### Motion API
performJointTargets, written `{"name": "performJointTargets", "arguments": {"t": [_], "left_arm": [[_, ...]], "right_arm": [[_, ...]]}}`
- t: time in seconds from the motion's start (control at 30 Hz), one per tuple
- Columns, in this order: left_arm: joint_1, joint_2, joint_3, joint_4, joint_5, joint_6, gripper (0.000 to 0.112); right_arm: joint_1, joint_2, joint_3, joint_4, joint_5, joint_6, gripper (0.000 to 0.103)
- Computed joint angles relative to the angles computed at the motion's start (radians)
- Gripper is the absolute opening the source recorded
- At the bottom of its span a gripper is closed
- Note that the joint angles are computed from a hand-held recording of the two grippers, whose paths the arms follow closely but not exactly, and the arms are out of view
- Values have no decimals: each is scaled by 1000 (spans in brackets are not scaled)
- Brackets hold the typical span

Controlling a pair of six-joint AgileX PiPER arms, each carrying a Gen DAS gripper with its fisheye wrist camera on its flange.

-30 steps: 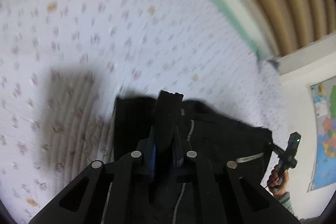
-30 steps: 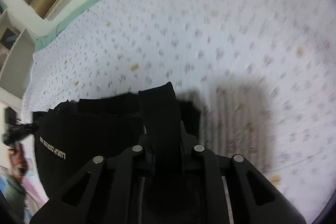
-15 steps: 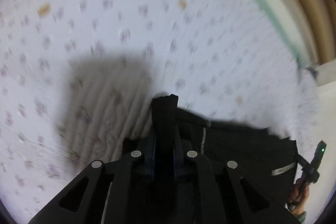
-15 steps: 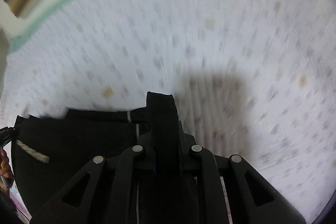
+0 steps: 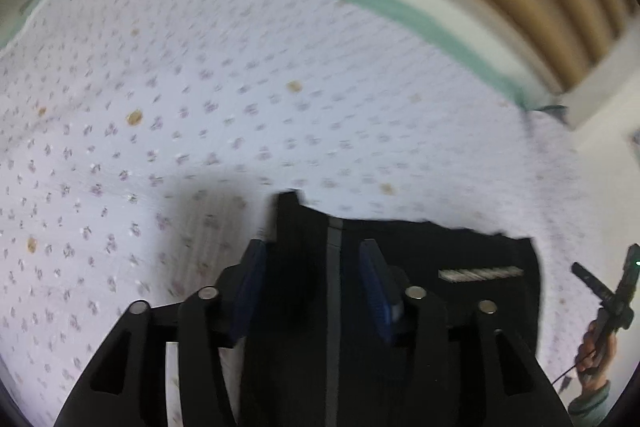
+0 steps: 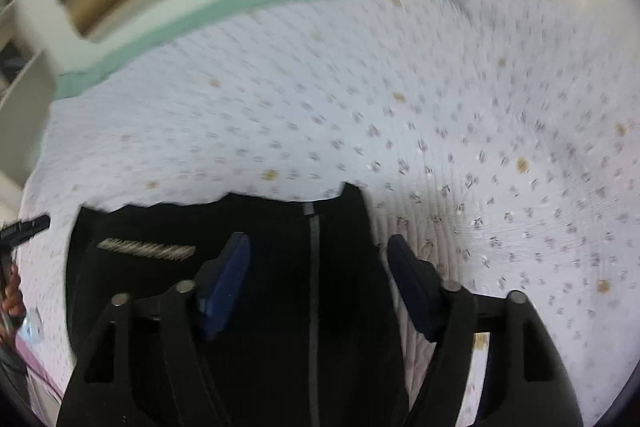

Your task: Fold large clothes

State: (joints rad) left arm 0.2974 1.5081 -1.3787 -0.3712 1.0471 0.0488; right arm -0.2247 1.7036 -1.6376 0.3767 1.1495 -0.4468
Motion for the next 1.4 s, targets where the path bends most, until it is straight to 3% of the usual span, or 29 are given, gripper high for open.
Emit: {"name": "performJointTargets", "arguments": {"t": [0.17,0.3,0.37,0.47,0.6,0.73,0.83,0.93,1.07,1.2,1.23,1.3,1.4], "left_arm": [[-198,-133,105,-11,-9,-59,52],[-387,-151,246,-33,-88,-143,52],[-469,-136,316,-44,-143,-178,52],[-594,-72,384,94,-255,-294,52],[-596,-9,438,86,-354,-304,52],[-600,2,386,121,-290,-320,52],[-560,-23,301,67,-184,-262,52],[-498,-62,204,37,-151,-213,52],[-470,34,67,78,-142,-232,58],[-473,271,1,98,-105,-285,58],[-474,303,9,102,-125,-284,57],[-495,325,4,156,-145,-307,58],[-525,312,-33,227,-105,-348,58]], "right_arm": [[84,-206,225,0,44,-8,75],[311,-331,444,-229,-96,130,75],[368,-340,520,-277,-145,188,75],[395,-304,625,-290,-237,210,74],[331,-209,691,-181,-336,130,74],[336,-212,696,-196,-345,139,74],[302,-216,609,-160,-223,107,71],[242,-238,482,-57,-143,8,71],[280,-139,313,-139,-183,94,71],[306,101,211,-194,-151,173,68],[299,140,209,-177,-153,174,69],[282,175,236,-152,-204,158,69],[268,166,235,-146,-196,152,69]]}}
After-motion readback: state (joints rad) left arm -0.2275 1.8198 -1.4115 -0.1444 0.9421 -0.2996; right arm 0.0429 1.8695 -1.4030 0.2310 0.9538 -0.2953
